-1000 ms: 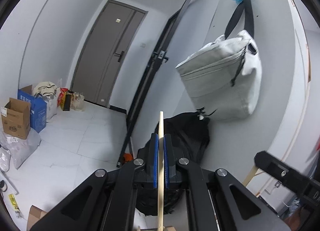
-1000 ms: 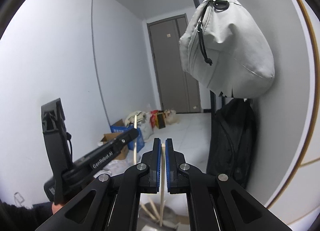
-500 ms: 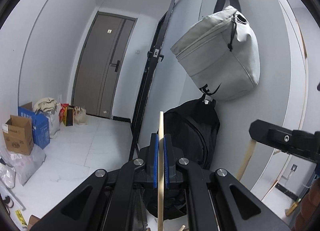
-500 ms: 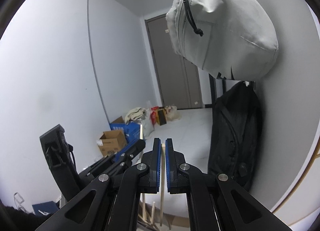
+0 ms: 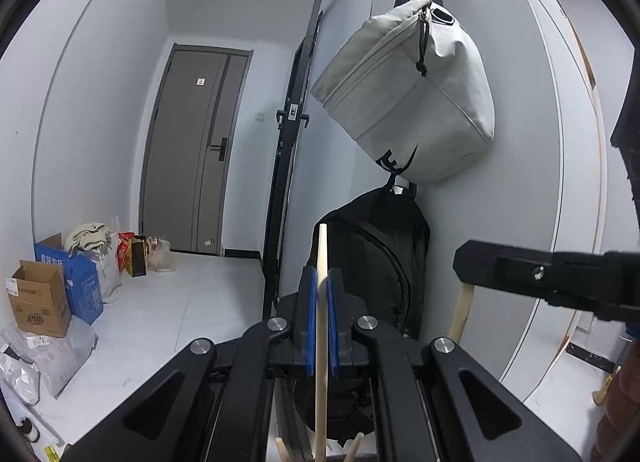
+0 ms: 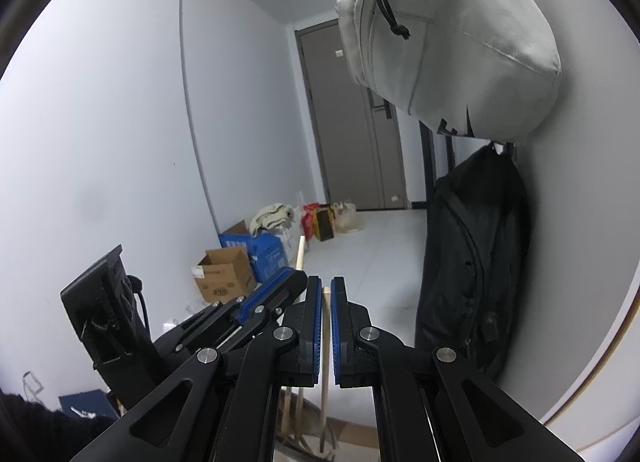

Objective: Organize utensils
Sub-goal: 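Lower both chopsticks into the holder and open both tools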

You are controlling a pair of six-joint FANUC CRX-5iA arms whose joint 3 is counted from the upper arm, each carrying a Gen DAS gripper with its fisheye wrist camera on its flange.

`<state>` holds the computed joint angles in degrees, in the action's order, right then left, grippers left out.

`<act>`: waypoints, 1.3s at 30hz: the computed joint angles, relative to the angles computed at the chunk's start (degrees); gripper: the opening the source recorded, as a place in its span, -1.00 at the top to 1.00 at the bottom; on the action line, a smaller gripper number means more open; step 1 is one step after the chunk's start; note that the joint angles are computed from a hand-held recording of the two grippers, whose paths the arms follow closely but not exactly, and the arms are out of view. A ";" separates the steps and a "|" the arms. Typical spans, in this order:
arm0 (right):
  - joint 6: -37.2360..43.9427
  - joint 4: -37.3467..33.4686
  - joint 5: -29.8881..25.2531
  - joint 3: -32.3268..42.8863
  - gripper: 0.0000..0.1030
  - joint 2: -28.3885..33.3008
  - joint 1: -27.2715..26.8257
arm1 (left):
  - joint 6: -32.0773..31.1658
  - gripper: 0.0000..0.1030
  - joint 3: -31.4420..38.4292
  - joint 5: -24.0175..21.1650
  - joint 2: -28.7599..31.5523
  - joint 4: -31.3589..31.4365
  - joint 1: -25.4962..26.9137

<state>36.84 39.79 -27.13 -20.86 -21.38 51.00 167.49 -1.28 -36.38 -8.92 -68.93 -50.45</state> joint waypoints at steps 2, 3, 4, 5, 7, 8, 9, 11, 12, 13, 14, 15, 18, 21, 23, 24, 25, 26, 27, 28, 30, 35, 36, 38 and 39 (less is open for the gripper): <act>0.00 -0.17 0.02 -0.22 0.93 -0.03 -0.08 | -0.74 0.98 -0.30 0.53 -0.64 1.55 0.76; 0.02 -0.36 0.01 -0.33 0.93 -0.14 -0.02 | -1.07 0.98 -0.48 0.86 -0.91 2.37 1.26; 0.36 -0.80 0.10 -0.20 0.93 -0.03 -0.20 | -1.21 0.98 -0.65 1.17 -1.08 2.88 1.62; 0.25 -0.71 0.07 -0.37 0.93 -0.16 -0.13 | -2.44 0.98 -0.87 2.02 -1.45 4.65 2.51; 0.11 -0.66 0.00 -0.62 0.93 -0.42 0.01 | -4.20 0.97 -1.36 3.43 -1.90 7.04 3.69; -0.01 -0.58 -0.02 -0.68 0.93 -0.47 0.02 | -6.36 0.97 -1.78 4.70 -2.33 9.36 4.75; 0.02 -0.72 0.05 -0.73 0.93 -0.51 0.02 | -8.34 0.97 -2.20 5.80 -2.65 11.50 5.68; 0.31 -1.23 0.04 -0.74 0.93 -0.60 0.02 | -11.99 0.97 -3.11 7.49 -3.20 14.87 7.15; 0.54 -1.51 -0.04 -0.66 0.93 -0.58 0.01 | -15.18 0.97 -3.91 9.09 -3.66 18.38 8.63; 1.09 -2.37 -0.06 -0.48 0.93 -0.53 -0.06 | -17.10 0.97 -4.36 9.61 -3.95 20.39 9.36; 1.33 -2.91 -0.22 -0.38 0.93 -0.57 0.02 | -19.57 0.97 -5.04 10.55 -4.36 22.89 10.31; 1.60 -3.53 -0.44 -0.28 0.93 -0.61 0.17 | -23.68 0.97 -6.15 12.17 -4.89 27.35 12.02; 2.85 -5.17 -1.01 0.21 0.93 -0.33 0.24 | -33.36 0.97 -8.98 15.19 -5.94 37.97 15.54; 3.75 -6.14 -1.62 0.24 0.93 -0.26 0.57 | -39.19 0.97 -10.36 16.14 -6.40 43.23 16.70; 4.26 -6.60 -2.06 0.22 0.93 -0.19 0.71 | -42.80 0.97 -10.93 16.61 -6.57 46.28 17.12; 4.32 -6.79 -2.20 0.13 0.93 -0.21 0.74 | -44.88 0.97 -11.30 16.92 -6.62 48.11 17.37; 4.39 -7.09 -2.34 0.08 0.93 -0.27 0.82 | -45.50 0.97 -11.33 16.71 -6.67 48.46 17.33; 4.71 -7.89 -2.80 0.27 0.93 -0.15 0.82 | -48.46 0.97 -11.99 17.16 -6.75 51.19 17.80; 4.79 -8.44 -3.13 0.28 0.93 -0.17 0.90 | -52.36 0.97 -12.90 17.76 -6.79 54.97 18.46; 5.11 -9.25 -3.39 0.35 0.93 -0.17 0.88 | -55.11 0.97 -13.30 17.71 -6.72 57.36 18.70; 5.15 -10.31 -3.84 0.37 0.92 -0.26 0.92 | -61.34 0.97 -14.37 17.66 -6.65 62.38 19.13; 4.90 -12.45 -4.87 0.10 0.91 -1.04 1.22 | -65.88 0.97 -15.05 15.68 -6.92 65.91 19.10; 4.62 -12.45 -5.07 -0.06 0.91 -1.28 1.33 | -67.60 0.97 -15.48 15.67 -7.03 67.64 19.34; 5.91 -14.37 -5.51 0.38 0.90 -1.60 1.49 | -72.04 0.97 -16.02 15.21 -6.91 71.83 19.52; 5.59 -14.12 -5.77 0.34 0.90 -1.73 1.71 | -72.48 0.97 -15.67 14.32 -6.77 72.11 19.40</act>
